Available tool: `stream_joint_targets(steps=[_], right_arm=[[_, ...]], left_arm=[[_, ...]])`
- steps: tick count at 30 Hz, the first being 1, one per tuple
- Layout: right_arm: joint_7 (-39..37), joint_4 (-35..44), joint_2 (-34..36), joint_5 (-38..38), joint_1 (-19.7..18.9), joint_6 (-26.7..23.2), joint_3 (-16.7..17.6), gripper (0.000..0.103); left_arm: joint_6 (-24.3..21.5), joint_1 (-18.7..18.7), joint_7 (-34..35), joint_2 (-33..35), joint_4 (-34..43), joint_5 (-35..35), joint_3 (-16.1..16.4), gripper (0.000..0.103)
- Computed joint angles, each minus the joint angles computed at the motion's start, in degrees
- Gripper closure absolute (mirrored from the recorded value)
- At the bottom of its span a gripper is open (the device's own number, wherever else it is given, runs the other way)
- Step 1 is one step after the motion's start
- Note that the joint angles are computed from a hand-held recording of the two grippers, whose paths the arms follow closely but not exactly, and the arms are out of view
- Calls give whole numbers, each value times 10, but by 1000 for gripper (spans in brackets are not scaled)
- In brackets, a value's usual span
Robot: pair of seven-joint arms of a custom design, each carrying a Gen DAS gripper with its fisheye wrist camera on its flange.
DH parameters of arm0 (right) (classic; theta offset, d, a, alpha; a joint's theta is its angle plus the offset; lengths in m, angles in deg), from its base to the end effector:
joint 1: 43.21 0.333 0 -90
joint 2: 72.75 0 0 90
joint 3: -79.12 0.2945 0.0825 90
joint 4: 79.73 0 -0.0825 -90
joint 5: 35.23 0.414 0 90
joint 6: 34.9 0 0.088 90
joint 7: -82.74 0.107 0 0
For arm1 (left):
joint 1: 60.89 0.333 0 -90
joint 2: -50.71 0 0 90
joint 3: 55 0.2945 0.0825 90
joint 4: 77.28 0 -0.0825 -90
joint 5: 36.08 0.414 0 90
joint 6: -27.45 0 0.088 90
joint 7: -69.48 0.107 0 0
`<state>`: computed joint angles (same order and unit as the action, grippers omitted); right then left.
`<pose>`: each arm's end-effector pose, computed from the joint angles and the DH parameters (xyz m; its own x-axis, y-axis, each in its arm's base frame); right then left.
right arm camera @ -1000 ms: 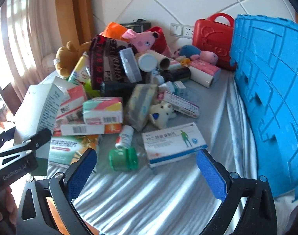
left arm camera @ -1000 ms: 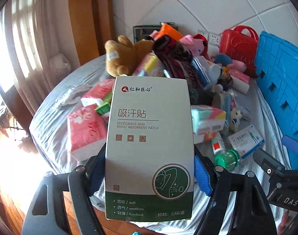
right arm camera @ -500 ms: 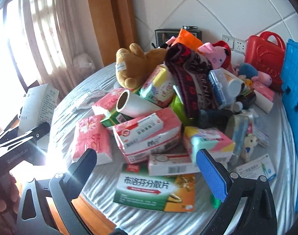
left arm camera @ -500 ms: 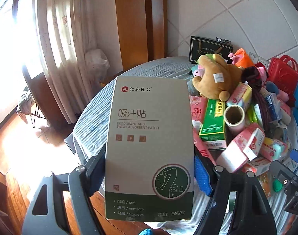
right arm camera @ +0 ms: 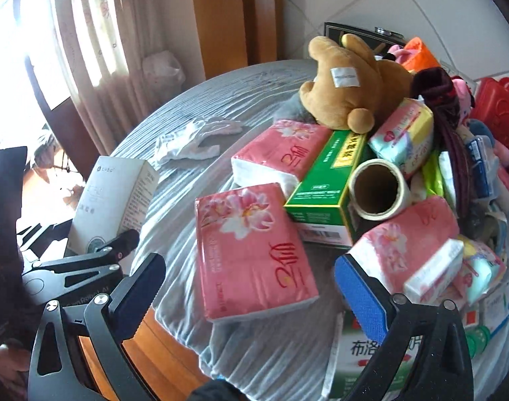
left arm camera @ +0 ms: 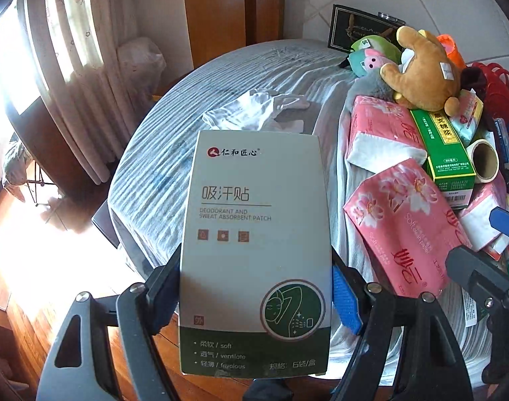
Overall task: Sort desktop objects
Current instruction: 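Grasp the pink tissue pack with the right tool while the left tool holds the patch box, then carry the patch box and tissue pack into the crate and open both tools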
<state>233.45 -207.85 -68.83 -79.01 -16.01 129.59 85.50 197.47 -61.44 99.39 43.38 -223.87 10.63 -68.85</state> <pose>0.4672 0.3565 0.3511 0.2226 -0.9736 -0.0503 -0.7778 -0.1462 -0.6113 0.4637 -0.1686 0.3116 0.0205 -0.9998 0.0009 -0.8214 -0.0174 -0.5701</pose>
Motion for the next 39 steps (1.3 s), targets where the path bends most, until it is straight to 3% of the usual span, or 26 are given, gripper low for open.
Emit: stream_joint_targets(steps=[7,14,17,18,23,28,33,39], right_arm=[[-8,29,44,22,15,-66,-7,0],[-67,36,66,83,15,-52,-9,0],[-51,50,80,74,29,-63,-19,0],[-41,50,81,72,33,-64,-23,7],[11,47,59,22,48,-67,-30,12],[104,46,15,-93,49,-53,-26,13],[211,27,-61,-211,20,-72,-1,13],[286,-21,-175,-281,-33,-151,44,13]], left_arm=[[22,-11,63,28,5,-42,16,26],[27,-15,84,37,9,-45,23,26],[27,-15,82,37,10,-36,24,26],[27,-14,79,34,9,-30,24,26],[30,4,41,6,4,12,15,26],[45,45,-10,-46,4,68,-13,26],[75,91,-42,-92,17,94,-62,26],[130,169,-72,-107,68,107,-174,26]])
